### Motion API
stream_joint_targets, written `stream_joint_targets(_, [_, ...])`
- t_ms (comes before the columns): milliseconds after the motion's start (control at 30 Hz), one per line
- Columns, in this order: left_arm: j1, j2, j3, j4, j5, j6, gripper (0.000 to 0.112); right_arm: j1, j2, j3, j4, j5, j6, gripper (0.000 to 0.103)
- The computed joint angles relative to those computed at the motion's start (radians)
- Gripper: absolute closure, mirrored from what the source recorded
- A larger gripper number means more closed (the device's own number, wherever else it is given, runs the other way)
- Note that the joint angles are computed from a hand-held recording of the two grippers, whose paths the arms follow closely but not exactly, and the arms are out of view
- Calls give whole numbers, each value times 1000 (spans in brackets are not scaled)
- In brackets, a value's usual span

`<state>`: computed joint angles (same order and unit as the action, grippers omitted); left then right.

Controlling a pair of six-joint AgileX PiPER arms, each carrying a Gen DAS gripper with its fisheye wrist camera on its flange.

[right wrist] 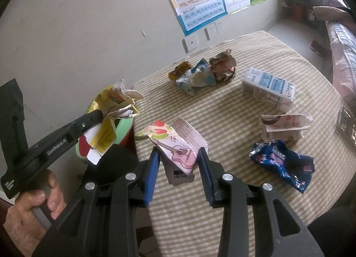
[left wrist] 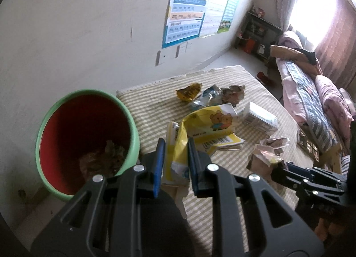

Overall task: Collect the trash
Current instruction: 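Carry both held wrappers over the green bin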

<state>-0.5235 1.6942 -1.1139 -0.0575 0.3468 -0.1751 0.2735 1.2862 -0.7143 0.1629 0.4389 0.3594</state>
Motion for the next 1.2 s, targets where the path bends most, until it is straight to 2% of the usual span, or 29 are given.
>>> stream_joint_targets(467, [74,-30,39,-8,-32,-8,92,88,84,-96,-37,14,37,68])
stream_joint_targets(1000, [220,-43,104,-221,-80,194,92,180,224,-229,-106,51,87,68])
stream_joint_targets(1200, [281,-42,120,-238,-86,223,92,197,292,-299,-90,50,62,68])
